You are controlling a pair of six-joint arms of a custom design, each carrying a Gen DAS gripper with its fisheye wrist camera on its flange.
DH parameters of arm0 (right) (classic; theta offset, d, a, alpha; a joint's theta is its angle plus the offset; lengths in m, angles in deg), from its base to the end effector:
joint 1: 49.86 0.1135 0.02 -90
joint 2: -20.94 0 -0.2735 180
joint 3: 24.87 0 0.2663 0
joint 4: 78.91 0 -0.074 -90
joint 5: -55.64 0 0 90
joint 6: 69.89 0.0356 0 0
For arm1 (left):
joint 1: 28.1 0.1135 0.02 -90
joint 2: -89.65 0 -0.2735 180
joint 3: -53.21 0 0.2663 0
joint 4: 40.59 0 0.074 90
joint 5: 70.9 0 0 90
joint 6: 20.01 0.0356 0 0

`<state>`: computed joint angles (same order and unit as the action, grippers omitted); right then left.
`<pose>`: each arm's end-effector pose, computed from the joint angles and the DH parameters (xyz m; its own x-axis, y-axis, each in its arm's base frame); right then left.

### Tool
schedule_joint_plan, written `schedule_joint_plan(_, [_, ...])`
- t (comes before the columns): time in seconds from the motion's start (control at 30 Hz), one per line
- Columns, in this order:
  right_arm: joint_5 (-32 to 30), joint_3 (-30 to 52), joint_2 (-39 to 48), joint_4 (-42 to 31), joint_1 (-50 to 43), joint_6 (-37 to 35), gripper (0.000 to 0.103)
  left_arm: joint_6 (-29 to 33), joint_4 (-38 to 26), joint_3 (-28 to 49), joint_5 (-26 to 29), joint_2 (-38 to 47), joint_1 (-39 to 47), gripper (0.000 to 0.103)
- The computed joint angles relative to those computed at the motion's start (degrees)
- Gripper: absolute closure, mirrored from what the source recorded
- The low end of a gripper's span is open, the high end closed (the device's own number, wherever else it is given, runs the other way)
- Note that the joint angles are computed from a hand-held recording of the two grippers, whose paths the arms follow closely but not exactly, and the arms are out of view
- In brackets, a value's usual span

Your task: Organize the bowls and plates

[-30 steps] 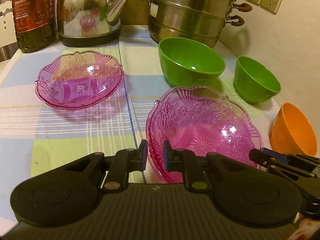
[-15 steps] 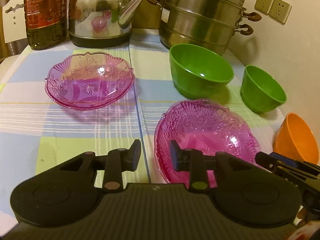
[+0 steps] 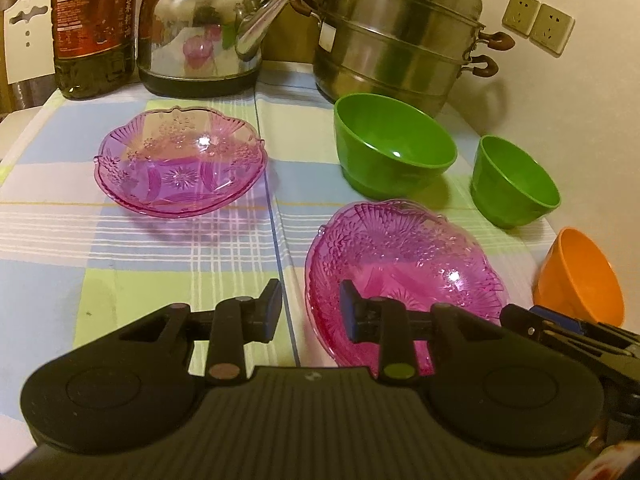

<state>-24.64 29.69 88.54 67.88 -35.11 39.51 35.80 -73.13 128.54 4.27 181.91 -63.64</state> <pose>0.2439 0.0580 0.2275 -0.7047 0.1530 -0.6928 0.1018 0.9882 0.1147 0.2950 -0.1995 0.2268 -0.7513 -0.1309 -0.6469 0.0053 0.9789 -0.2043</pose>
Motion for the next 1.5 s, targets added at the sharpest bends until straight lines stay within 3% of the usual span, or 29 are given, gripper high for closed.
schedule_joint_plan(0.4, [3.2,1.5,-1.7,-2.1,5.1,1.6,0.070,-0.7,-1.3,-3.4,-1.4,-5.9,0.9,0.075])
schedule_joint_plan(0.63, [3.9,2.7,-0.7,-1.8,9.2,3.6,0.054,-0.7,-2.5,-6.6,-2.3,-11.1,3.5,0.075])
schedule_joint_plan(0.77, [2.7,4.5,0.9,-1.5,11.7,4.3,0.052,-0.8,-3.3,-7.9,-2.2,-13.7,6.1,0.073])
schedule_joint_plan(1.17, [-4.9,15.3,12.3,-1.6,14.0,5.6,0.052,4.0,-2.7,-7.3,0.3,-14.2,16.9,0.070])
schedule_joint_plan(1.5, [-9.5,31.8,27.2,-5.4,12.7,0.9,0.052,6.8,-0.1,-4.7,4.3,-9.0,23.5,0.070])
